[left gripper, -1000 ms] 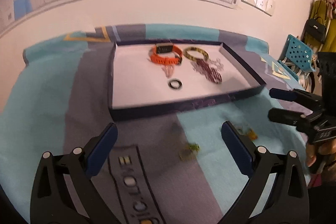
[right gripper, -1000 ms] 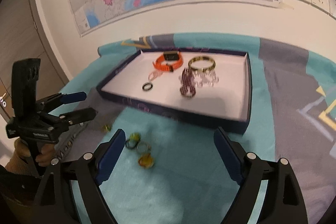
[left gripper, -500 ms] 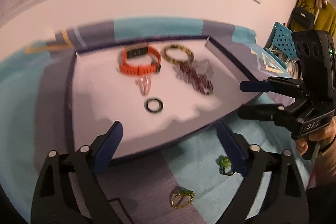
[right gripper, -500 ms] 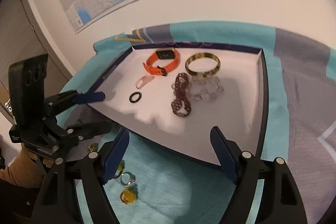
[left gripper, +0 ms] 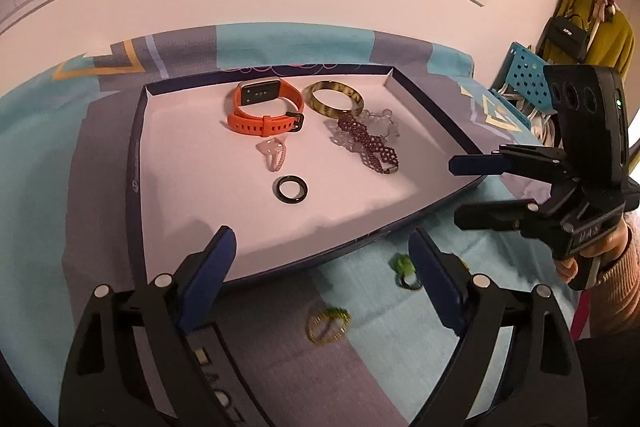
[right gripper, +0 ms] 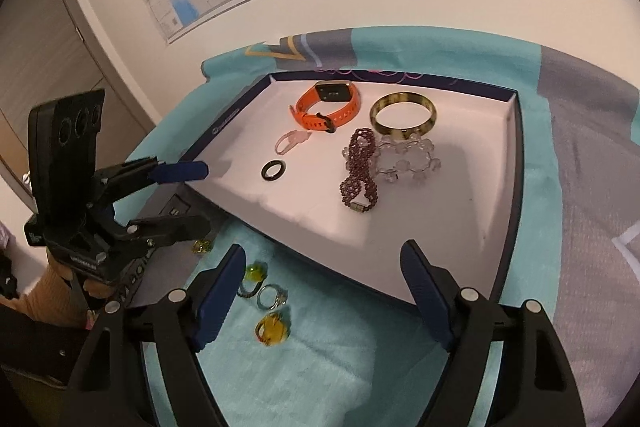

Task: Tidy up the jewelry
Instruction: 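Lift both open tools out of the box toward the remaining rings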

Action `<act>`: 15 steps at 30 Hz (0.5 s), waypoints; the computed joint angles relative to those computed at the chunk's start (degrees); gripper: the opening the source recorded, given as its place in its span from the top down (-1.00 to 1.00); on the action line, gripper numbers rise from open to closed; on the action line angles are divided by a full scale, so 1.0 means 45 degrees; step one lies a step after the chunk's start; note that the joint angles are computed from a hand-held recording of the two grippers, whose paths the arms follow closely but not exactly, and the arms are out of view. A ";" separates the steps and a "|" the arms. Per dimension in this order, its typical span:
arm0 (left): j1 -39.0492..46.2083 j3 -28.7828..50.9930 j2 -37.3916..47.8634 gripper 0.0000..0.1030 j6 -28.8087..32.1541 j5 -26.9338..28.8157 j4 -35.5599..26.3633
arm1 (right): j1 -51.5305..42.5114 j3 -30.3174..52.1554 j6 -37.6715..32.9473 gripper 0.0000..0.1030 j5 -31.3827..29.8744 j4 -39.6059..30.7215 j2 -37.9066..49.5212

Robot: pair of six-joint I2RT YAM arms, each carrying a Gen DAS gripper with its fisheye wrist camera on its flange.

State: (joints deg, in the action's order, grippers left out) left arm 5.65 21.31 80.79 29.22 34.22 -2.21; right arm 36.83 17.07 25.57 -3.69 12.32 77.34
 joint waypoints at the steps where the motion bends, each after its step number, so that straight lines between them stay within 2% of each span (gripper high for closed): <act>1: 0.0049 -0.0105 -0.0168 -0.68 0.0005 0.0012 -0.0058 | 0.0040 -0.0086 0.0097 -0.49 0.0049 0.0017 -0.0121; 3: 0.0167 -0.0352 -0.0544 -0.68 0.0125 0.0019 -0.0135 | 0.0300 -0.0252 0.0301 -0.51 0.0237 0.0108 -0.0368; 6: 0.0117 -0.1072 -0.1397 -0.69 -0.0265 -0.0611 0.0599 | 0.1181 -0.0561 0.0831 -0.46 0.1548 -0.0167 -0.1219; 10: 0.0939 -0.1643 -0.2607 -0.71 0.0472 0.0408 0.0057 | 0.3350 -0.0859 0.1418 -0.39 0.3624 -0.1198 -0.2835; 13: 0.1469 -0.2335 -0.3861 -0.70 0.1218 0.0787 -0.0512 | 0.4586 -0.0602 0.1952 -0.27 0.4514 -0.1520 -0.2214; 15: 0.1293 -0.2897 -0.4702 -0.65 0.1355 0.0236 -0.0550 | 0.5004 -0.0444 0.2188 -0.09 0.4646 -0.1131 -0.1153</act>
